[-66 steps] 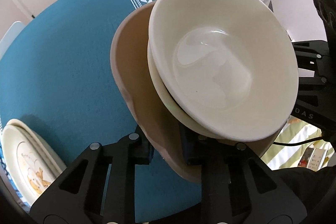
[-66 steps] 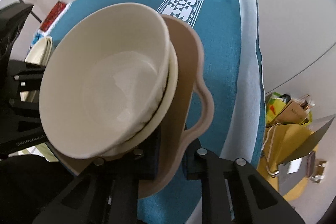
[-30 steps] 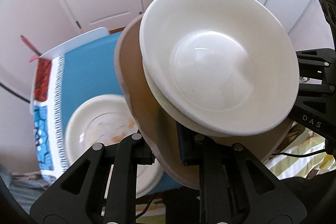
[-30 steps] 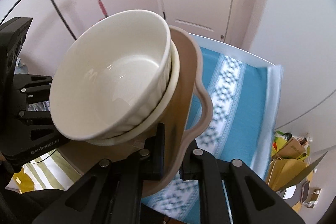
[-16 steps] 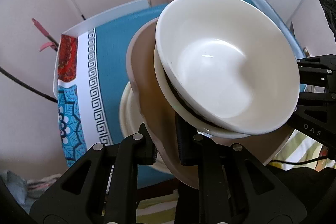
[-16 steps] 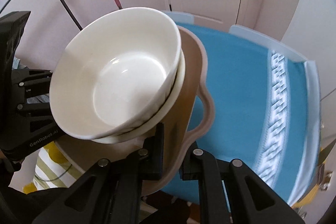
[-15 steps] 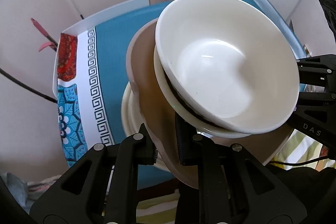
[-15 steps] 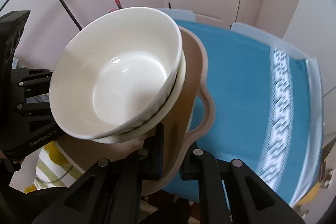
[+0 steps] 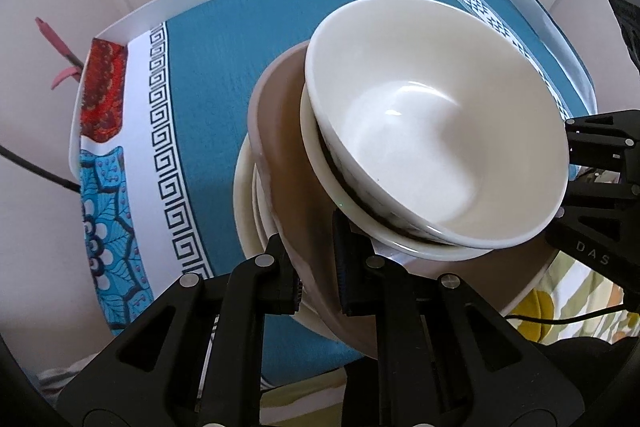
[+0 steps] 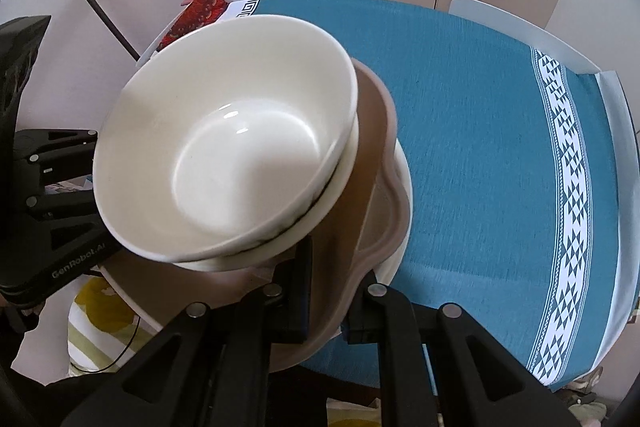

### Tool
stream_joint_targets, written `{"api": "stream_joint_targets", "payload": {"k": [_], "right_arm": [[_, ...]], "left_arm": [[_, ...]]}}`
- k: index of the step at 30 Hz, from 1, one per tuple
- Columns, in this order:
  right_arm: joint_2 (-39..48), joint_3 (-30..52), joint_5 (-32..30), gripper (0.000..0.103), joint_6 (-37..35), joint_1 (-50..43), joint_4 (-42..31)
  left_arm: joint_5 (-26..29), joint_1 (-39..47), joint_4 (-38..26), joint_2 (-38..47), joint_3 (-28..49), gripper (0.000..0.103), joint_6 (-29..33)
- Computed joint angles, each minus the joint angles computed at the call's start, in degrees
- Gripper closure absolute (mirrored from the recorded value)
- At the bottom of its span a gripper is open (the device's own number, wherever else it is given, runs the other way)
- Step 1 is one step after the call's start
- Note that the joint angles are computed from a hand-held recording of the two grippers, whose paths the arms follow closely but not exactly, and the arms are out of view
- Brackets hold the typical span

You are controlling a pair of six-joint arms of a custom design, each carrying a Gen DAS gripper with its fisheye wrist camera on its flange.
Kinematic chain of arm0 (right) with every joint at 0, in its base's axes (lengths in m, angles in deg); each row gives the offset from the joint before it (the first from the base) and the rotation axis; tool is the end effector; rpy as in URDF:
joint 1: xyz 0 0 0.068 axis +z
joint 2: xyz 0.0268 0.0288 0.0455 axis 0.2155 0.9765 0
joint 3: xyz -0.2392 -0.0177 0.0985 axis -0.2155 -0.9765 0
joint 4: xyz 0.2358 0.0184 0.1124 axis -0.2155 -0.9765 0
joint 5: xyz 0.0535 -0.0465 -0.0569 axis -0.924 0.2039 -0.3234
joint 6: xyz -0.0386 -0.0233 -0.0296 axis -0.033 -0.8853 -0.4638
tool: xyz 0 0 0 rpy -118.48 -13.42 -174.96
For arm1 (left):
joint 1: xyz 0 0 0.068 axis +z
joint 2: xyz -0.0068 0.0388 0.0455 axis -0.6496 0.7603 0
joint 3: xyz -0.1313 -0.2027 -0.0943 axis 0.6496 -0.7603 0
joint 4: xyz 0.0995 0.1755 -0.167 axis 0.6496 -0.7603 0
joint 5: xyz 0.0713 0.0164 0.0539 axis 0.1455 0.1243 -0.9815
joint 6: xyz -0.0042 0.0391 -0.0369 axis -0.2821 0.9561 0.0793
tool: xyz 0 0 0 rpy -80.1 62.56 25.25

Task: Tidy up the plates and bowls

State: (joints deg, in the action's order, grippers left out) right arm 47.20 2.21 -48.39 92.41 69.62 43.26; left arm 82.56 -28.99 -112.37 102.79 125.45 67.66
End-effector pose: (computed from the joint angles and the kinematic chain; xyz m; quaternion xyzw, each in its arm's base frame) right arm 0.1190 0.1704 0.1646 0.0042 0.9833 0.0653 0.1698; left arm 0.2371 0.0378 0.1731 0.3432 0.9225 -0.0758 0.1597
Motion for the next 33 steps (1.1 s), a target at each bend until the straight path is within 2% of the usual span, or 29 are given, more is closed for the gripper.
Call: {"api": "stream_joint_targets", "payload": {"k": [12, 17, 26, 33], "right_arm": [[0.44, 1.13, -1.86, 0.093, -1.16, -0.94, -1.73], [-1.17, 0.95, -6.83, 0.091, -0.67, -4.09, -2.83], [0.9, 4.94, -8.94, 0.087, -1.11, -5.1, -7.74], [0.69, 7.6, -9.09, 0.087, -0.8, -5.14, -12.06]], "left_arm": [[-0.89, 0.16, -1.01, 3.12, 1.9, 0.091, 0.15], [-3.28, -1.14, -5.87, 6.89, 6.59, 0.09, 1.29], [-6.27, -2.19, -11.65, 8.08, 9.71, 0.086, 5.39], [-7.02, -2.26, -14.01, 7.89, 11.54, 0.085, 5.82]]}}
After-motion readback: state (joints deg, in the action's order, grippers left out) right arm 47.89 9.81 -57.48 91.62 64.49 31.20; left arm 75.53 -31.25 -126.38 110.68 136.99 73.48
